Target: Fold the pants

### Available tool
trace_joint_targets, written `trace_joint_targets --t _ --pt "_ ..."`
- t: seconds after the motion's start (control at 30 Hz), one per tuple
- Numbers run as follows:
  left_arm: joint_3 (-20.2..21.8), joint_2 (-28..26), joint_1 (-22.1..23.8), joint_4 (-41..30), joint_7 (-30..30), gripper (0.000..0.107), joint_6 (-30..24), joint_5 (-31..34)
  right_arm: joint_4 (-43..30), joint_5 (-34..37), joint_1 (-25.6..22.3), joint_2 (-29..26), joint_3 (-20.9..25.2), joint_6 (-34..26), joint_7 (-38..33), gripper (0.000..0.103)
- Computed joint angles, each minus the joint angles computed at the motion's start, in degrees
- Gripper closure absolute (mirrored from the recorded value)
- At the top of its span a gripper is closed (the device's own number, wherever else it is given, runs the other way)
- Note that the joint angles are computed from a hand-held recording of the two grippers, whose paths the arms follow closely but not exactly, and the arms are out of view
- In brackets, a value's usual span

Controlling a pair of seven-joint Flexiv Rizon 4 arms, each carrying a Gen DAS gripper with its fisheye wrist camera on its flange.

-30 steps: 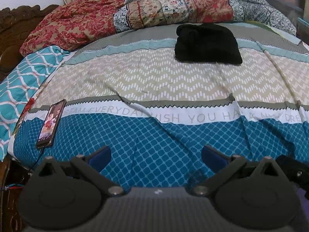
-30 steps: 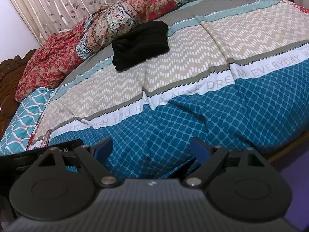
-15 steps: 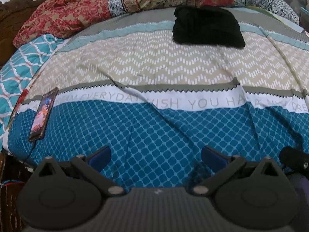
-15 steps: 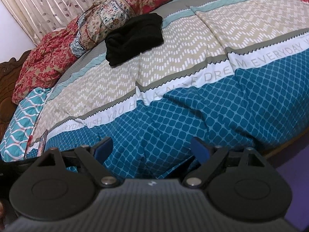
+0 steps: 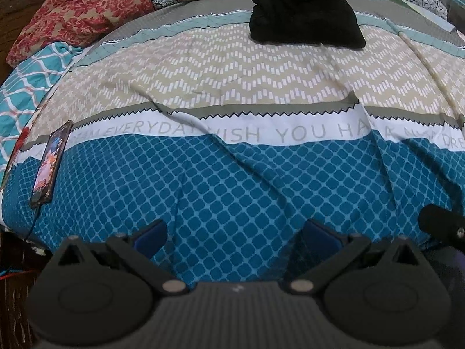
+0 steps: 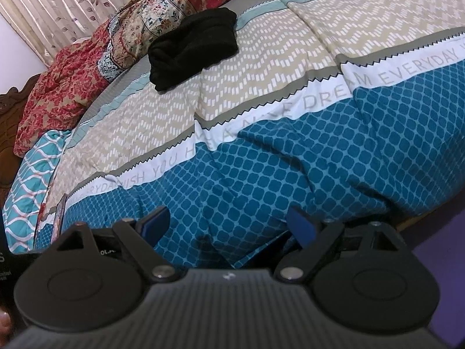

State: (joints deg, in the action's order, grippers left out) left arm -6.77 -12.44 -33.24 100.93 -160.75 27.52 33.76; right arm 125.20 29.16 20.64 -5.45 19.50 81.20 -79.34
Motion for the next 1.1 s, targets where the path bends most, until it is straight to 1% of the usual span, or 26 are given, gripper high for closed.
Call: trace_joint_targets --t 0.27,0.53,0.8,1.1 --pt "0.1 -0.3 0.1 0.2 0.7 0.004 0.6 -0.4 -0.5 0.3 -0.3 -0.5 0.0 -0.7 -0.2 0.014" --pt "0.3 -0.3 0.6 1.3 1.2 0.004 2.5 -1.7 -0.6 0.5 -0.4 -0.5 0.0 -0.9 -0.6 0.014" --pt "0.3 -0.3 0.7 1.4 1.5 0.004 2.9 -2.0 -0.8 0.8 -0.6 -0.7 0.0 -1.1 -1.3 0.014" --pt "0.3 -0.3 0.7 1.4 1.5 0.004 2.9 -2.2 -0.2 -1.4 -0.2 -0.9 0.0 -0.1 0.6 0.014"
